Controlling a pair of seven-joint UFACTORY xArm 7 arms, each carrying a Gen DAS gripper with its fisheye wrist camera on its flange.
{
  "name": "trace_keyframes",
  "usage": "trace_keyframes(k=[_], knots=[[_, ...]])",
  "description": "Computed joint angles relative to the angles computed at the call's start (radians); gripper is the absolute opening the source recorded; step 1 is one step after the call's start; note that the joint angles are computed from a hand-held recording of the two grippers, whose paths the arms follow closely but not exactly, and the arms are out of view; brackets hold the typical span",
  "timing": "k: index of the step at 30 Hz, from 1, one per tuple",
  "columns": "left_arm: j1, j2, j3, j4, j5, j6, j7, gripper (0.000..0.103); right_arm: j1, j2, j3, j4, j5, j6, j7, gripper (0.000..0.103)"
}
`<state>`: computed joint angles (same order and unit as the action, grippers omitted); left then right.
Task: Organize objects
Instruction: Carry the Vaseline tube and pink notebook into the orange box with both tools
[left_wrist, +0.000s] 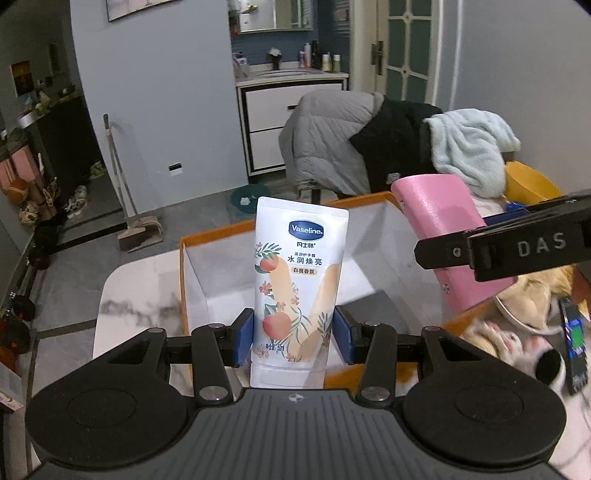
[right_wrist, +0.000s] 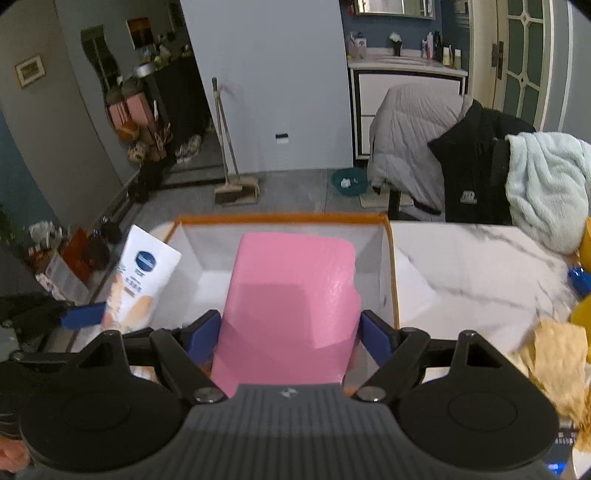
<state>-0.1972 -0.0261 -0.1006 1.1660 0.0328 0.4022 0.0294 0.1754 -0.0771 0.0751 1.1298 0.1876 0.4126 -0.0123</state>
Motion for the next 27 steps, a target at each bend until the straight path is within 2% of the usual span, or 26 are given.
trace_keyframes(k=[5,8,19,27], knots=[[-0.003,0.085,0.003,0.074,0.056,0.010,-0.057,0.053,-0.003,0.092,0.002,0.085,0.030,-0.011,-0.006,0.082],[-0.007,0.126,0.010,0.103,0.076,0.031,-0.073,0.053,-0.009,0.142,0.006,0.120,0.010,-0.008,-0.002,0.082],[-0.010,0.205,0.021,0.156,0.067,0.077,-0.095,0.053,-0.026,0.246,0.006,0.137,-0.080,0.005,0.012,0.082],[-0.032,0.254,0.028,0.207,0.098,0.152,-0.121,0.053,-0.022,0.288,-0.001,0.146,-0.133,0.023,0.022,0.082]])
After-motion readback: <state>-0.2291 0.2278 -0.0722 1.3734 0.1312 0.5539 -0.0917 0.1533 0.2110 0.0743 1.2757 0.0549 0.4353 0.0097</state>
